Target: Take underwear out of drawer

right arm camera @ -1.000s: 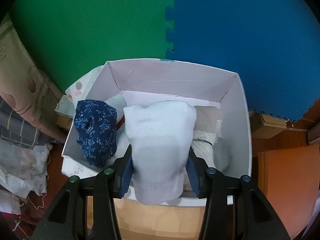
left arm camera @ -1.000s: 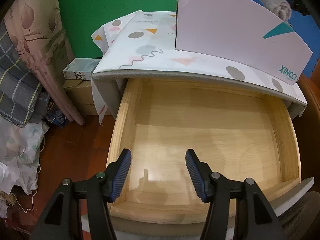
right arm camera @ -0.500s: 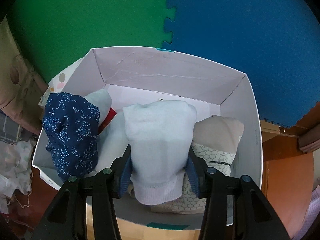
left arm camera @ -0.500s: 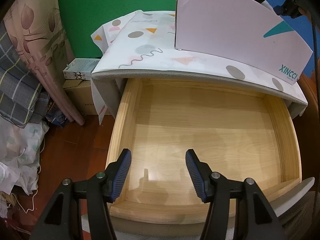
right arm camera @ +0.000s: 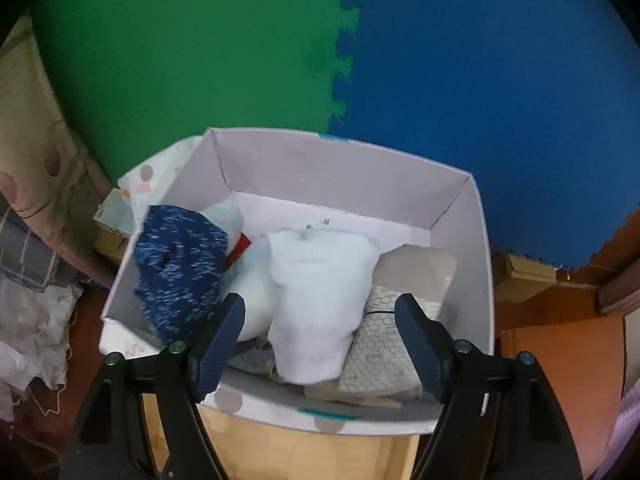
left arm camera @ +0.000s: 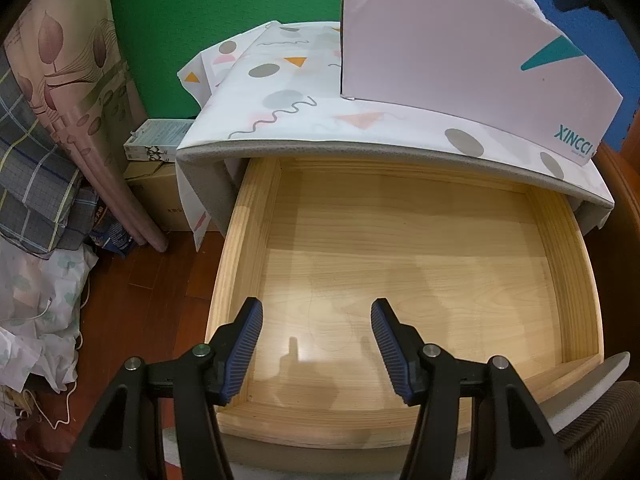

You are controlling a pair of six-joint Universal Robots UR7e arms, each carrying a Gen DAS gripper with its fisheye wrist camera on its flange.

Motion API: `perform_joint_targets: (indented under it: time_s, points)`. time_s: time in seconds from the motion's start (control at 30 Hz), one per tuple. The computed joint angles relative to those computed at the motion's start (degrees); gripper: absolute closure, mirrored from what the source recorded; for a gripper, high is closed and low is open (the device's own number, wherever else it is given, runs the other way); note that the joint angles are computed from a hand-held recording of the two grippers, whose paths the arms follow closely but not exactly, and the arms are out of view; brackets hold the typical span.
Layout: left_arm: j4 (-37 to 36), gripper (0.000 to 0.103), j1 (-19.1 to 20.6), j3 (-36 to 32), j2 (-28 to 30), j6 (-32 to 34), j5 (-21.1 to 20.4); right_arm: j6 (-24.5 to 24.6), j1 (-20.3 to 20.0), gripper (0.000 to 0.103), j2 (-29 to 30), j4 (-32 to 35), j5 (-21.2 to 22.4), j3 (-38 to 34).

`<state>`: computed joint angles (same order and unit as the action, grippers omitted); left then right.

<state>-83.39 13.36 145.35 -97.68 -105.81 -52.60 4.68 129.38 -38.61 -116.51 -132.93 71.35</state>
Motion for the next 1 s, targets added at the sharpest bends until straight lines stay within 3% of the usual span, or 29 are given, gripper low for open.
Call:
perform_joint_targets:
  time_s: [0.23, 0.37, 0.57, 0.73, 1.0]
  points:
    - [0.46, 0.045, -0.94, -0.13, 0.36, -0.57, 0.22, -1.92, 1.92, 0.014, -7.55, -5.16, 3.10, 7.69]
    - [0.47, 0.045, -0.96, -0.25, 0.53, -0.39, 0.46, -2.00, 2.34, 0.010, -14.14, -9.16, 3.45, 17.42]
    - [-0.18, 0.045, -0.87, -0.55, 1.62, 0.50, 0.31, 1.72, 0.62, 0.010, -22.31, -13.16, 1.44, 33.73]
    - [-1.73, 0.045, -1.03, -0.57, 2.79, 2.03, -0.15, 6.00, -2.65, 0.010, -24.96, -12.30, 1.37, 41.94]
    - [-2.50, 0.045, -0.81, -1.03, 4.43, 2.80, -0.61, 3.64, -3.10, 0.009, -25.80, -15.06, 0.10, 46.23]
